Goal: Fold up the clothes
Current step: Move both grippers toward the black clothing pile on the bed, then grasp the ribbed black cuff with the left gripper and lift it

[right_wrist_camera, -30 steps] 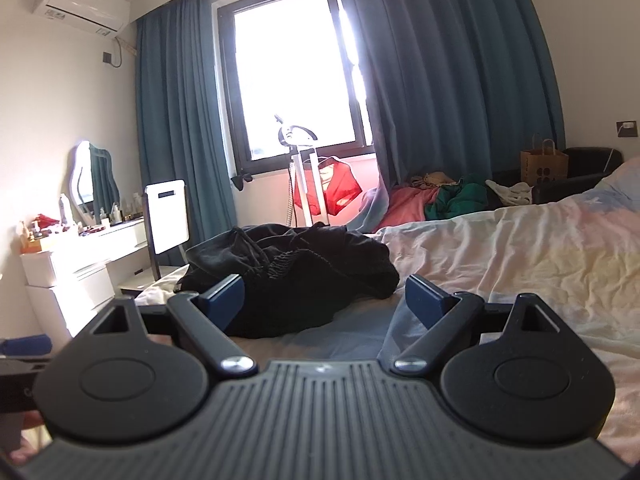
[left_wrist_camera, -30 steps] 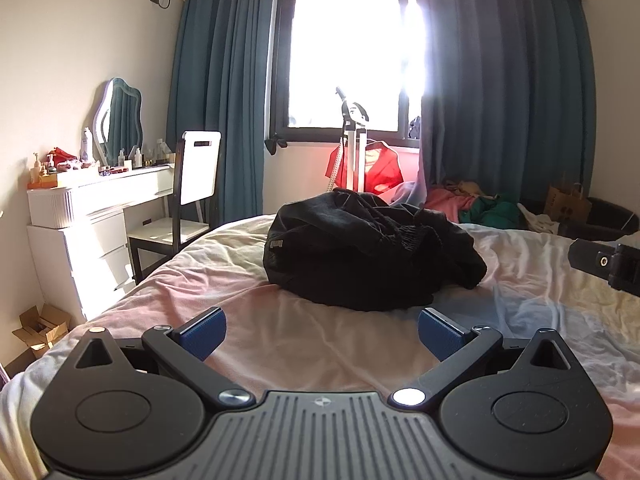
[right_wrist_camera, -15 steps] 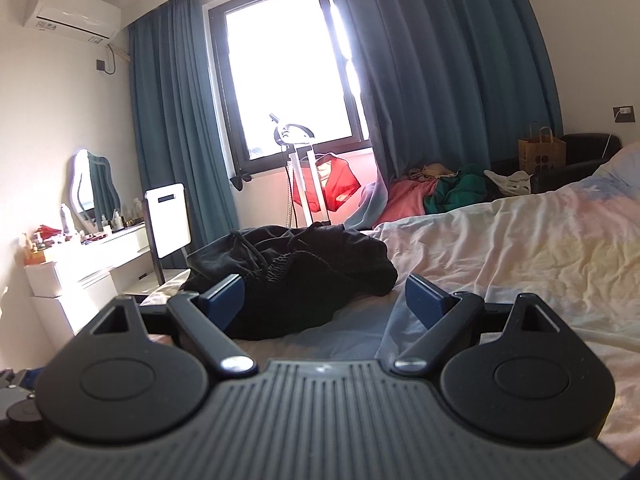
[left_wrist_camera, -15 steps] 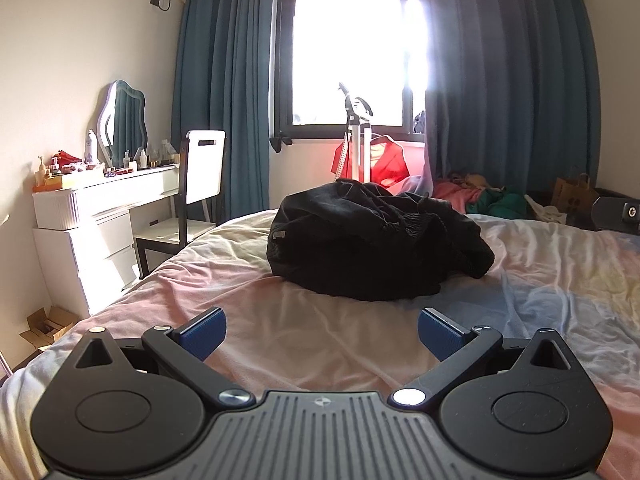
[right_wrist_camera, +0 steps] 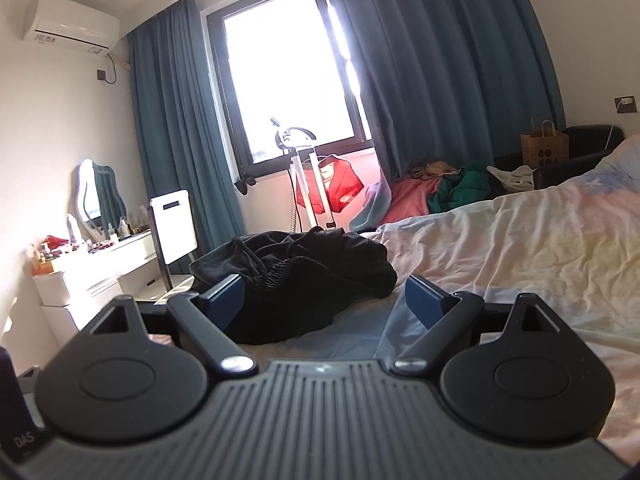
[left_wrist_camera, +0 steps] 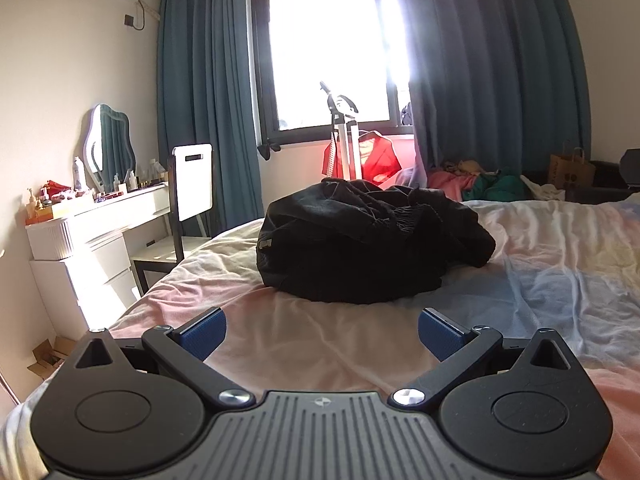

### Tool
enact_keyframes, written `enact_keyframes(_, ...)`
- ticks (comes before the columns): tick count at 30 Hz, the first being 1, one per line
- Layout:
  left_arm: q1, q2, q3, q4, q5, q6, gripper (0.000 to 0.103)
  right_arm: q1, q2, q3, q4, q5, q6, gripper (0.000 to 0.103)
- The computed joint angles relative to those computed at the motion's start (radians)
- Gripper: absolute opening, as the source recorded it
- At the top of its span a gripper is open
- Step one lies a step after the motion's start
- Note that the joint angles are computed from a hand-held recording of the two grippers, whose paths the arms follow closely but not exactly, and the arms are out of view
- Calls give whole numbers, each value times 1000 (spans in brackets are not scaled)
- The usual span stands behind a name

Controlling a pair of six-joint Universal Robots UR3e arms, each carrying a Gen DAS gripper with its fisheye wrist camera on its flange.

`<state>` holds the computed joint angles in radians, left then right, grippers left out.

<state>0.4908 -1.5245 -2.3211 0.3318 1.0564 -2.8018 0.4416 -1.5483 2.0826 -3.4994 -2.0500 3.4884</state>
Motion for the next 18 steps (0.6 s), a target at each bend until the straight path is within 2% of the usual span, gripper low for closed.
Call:
enact_keyframes(4,-111,-147,177,-38,107,-15,103,-3,16,5,-33,-29,-4,89)
enact_keyframes(8,-237,-355,440,-100,226,-38,103,-9,33,1,-52,-77,19,89)
enact_keyframes(12,-345,-567,761,-204,290,-30,102,-15,55,-5,-64,-142,49,89)
enact_keyframes(15,-421,-730,1013,-268,334,-7,101,-39,64,0,-43,-154,75,89)
enact_keyframes(18,-508,-931,1324,-348,460,31,99,-69,77,6,-28,-131,109,89)
